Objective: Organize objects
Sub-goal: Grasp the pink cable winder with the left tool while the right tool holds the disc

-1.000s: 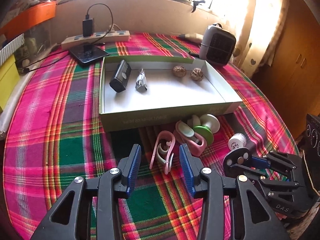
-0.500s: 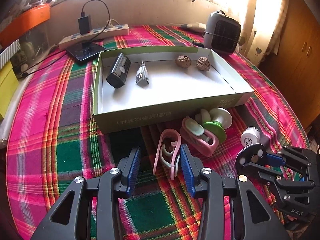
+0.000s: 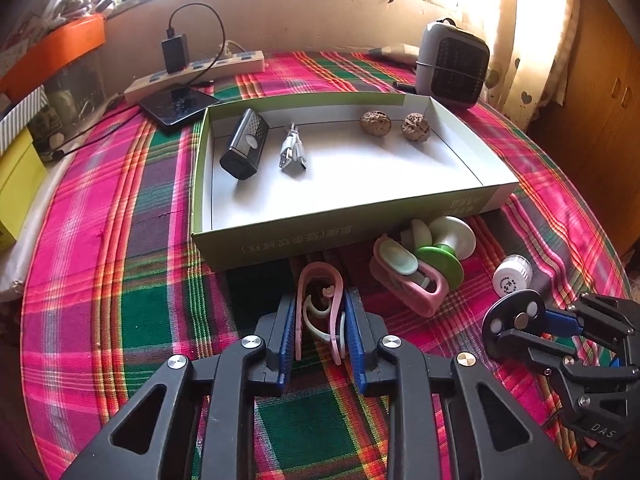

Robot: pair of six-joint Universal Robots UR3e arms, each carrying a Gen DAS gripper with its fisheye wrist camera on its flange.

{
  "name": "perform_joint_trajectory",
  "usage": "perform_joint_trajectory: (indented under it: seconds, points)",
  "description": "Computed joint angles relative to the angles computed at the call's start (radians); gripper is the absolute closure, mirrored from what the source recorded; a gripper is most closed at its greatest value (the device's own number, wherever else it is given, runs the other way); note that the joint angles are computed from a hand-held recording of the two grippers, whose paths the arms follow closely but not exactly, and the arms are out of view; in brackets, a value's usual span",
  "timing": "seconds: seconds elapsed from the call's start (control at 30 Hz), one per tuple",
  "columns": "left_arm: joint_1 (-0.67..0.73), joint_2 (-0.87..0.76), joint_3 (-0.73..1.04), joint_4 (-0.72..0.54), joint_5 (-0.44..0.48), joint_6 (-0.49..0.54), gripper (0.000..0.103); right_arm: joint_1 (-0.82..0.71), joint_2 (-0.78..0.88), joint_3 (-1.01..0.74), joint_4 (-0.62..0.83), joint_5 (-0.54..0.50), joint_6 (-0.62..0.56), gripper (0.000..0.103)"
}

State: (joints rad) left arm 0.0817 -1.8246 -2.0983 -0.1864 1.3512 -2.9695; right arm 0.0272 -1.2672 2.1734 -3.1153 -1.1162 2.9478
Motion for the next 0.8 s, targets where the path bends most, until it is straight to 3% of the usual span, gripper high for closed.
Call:
perform_joint_trajectory:
  seconds: [0.8]
  points:
    - [0.021, 0.087, -0.049, -0.004, -0.030, 0.008, 0.082, -0.006, -0.020, 0.012, -0.010, 0.031, 0.000, 0.076]
